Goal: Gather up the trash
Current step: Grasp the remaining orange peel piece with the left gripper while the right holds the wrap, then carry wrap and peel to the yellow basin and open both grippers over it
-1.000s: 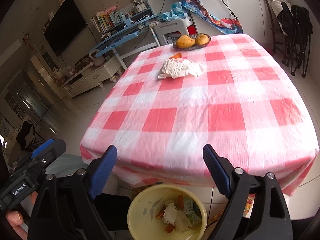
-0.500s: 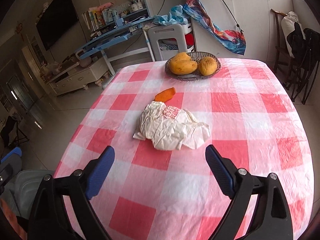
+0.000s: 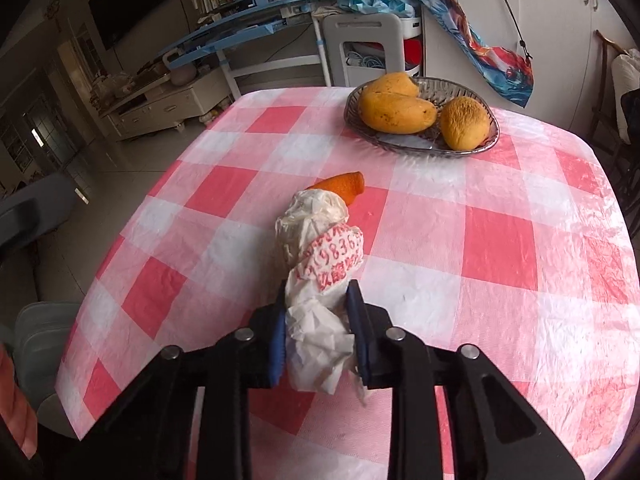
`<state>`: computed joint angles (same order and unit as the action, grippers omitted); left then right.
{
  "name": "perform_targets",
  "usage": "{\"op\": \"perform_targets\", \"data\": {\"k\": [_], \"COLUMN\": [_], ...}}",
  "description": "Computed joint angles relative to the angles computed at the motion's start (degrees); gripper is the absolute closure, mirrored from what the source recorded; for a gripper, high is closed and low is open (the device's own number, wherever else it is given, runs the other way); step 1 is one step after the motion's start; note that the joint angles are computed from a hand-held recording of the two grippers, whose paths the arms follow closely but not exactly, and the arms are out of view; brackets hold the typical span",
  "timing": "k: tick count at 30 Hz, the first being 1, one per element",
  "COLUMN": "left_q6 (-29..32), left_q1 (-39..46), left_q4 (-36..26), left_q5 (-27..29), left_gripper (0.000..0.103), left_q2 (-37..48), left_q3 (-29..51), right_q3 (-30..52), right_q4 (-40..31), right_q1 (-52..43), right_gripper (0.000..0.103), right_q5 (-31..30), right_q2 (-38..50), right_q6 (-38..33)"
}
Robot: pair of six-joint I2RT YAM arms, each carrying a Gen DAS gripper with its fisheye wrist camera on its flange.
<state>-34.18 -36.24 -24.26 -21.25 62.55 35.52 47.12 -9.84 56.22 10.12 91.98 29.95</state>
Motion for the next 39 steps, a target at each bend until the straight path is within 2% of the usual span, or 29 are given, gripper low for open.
{"op": "perform_targets", "data": {"k": [6, 8, 10, 13, 15, 16, 17, 18, 22, 26, 30, 33, 36, 39], "left_q6": [6.7, 7.8, 8.7, 10.0, 10.7, 10.7, 10.7, 10.6, 8.9, 3.7, -7.4, -22.7, -46.1, -70.6], "left_q1": [1.0, 1.8, 2.0, 1.7, 1.6, 1.5, 1.6, 1.8, 1.1, -3.7, -14.3, -27.6, -46.1, -64.0], "left_q4": [9.5, 10.9, 11.7, 11.8, 11.3, 12.1, 12.1, 11.9, 10.7, 2.8, -11.9, -25.8, -41.9, -55.1], "left_q5": [1.8, 3.0, 3.7, 5.1, 5.6, 5.4, 5.7, 6.3, 4.9, 0.4, -7.2, -14.7, -20.8, -21.5], "left_gripper": [0.026, 0.027, 0.032, 0.048, 0.071, 0.074, 0.084, 0.087, 0.089, 0.089, 0.089, 0.089, 0.089, 0.089], "left_q2": [19.4, 23.8, 27.8, 32.9, 35.3, 35.2, 34.9, 34.1, 25.4, 10.1, -5.1, -11.6, -10.1, -4.0], "left_q3": [6.6, 8.8, 11.3, 14.6, 16.1, 15.6, 15.5, 15.0, 9.2, 2.6, -0.8, -0.9, 1.5, 4.2], "right_q3": [-7.8, -11.8, -14.8, -16.7, -16.6, -16.3, -16.0, -15.6, -15.7, -16.7, -18.4, -19.2, -19.8, -20.4], "right_q4": [-6.5, -7.0, -5.4, -3.8, -3.6, -3.5, -3.5, -3.5, -3.3, -3.3, -3.2, -2.6, -0.8, 1.1], "right_q1": [-5.3, -8.1, -11.9, -15.7, -15.8, -15.6, -15.5, -14.8, -14.6, -10.7, 1.7, 15.0, 27.9, 38.4], "right_gripper": [0.080, 0.079, 0.079, 0.079, 0.079, 0.078, 0.078, 0.078, 0.078, 0.078, 0.078, 0.078, 0.077, 0.077], "right_q5": [-3.4, -5.5, -9.7, -13.6, -14.0, -14.2, -14.4, -14.3, -15.6, -15.1, -8.7, -0.6, 7.0, 13.1], "right_q2": [-14.9, -20.4, -23.4, -25.1, -24.9, -24.5, -24.1, -23.7, -24.5, -28.7, -33.5, -33.7, -31.2, -28.4], "right_q6": [-2.0, -0.6, 1.4, 2.2, 2.4, 2.3, 2.0, 2.0, 1.6, 4.9, 12.2, 19.2, 27.1, 34.7]}}
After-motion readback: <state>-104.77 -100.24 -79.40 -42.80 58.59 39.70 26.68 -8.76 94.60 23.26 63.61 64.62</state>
